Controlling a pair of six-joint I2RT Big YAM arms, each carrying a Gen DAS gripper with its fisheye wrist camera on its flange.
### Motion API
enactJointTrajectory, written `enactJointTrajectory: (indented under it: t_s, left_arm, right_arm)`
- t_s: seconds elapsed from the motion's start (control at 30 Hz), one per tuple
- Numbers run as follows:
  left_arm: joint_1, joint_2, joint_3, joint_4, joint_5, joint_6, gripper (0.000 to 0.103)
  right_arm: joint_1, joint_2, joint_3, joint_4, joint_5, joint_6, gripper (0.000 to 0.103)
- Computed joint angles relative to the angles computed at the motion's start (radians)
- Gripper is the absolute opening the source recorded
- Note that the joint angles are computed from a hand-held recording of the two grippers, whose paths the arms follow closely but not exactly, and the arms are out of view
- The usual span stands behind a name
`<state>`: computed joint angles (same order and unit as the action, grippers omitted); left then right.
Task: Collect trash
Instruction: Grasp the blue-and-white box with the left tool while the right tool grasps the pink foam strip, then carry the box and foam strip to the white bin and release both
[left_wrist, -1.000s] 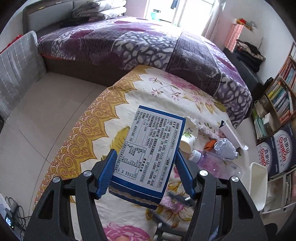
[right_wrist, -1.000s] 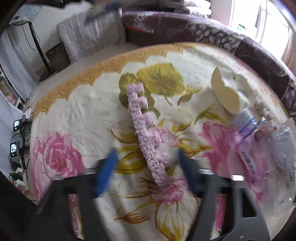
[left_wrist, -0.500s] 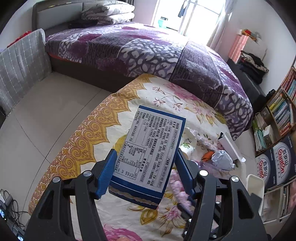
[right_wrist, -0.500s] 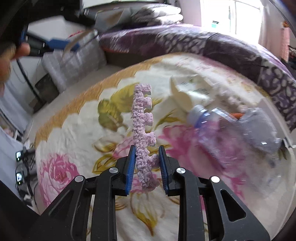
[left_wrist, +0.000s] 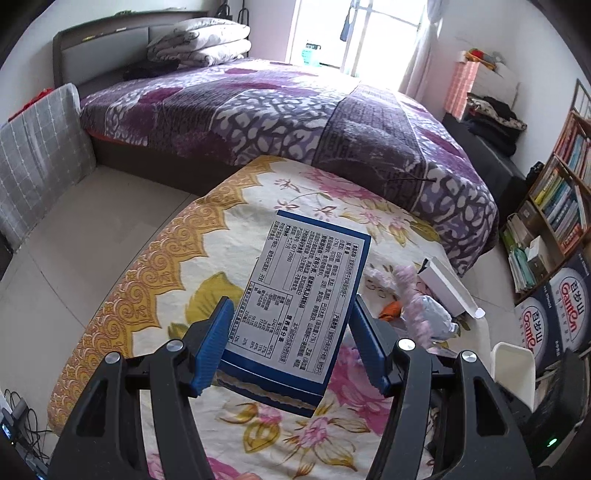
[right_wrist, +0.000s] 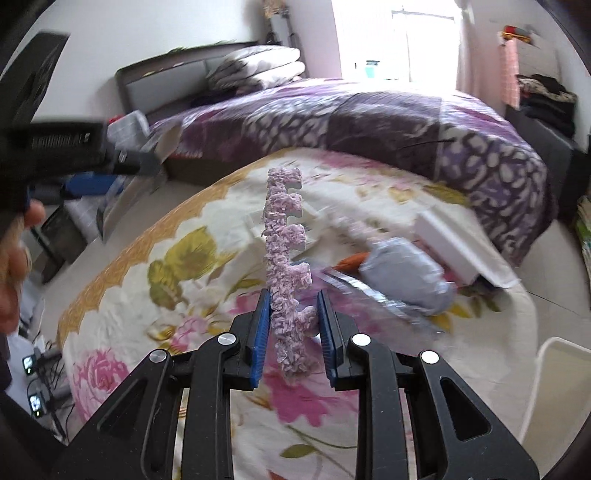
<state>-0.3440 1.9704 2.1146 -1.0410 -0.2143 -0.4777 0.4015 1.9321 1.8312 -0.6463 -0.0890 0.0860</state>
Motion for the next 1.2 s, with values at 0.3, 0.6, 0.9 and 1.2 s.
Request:
enactJointTrajectory:
  t_s: [0.3,0.6,0.9,1.2]
  left_arm:
    - [-0.075,0.043,0.031,0.032,-0.052,-0.013,0.063]
    - [-0.144,0.117,0.129,0.006,-0.093,0.022,0.063]
    - [-0.194,0.208,0.266,-0.054,-0.103,0.056,0.063]
    - [-0.238,0.322,0.451,-0.135,-0.120,0.082,0.063]
  right_arm:
    - [-0.048,-0.066,-0.067,0.054,0.122,0.037,0.024]
    - [-0.099,-0.111,-0.123,0.070,0.164,0.040,0.024]
    - [-0.152,-0.158,-0.201,0.102,0.154,0.061,0.024]
    - [-0.201,-0.166,-0.219,0.104,0.157,0.114,0.024]
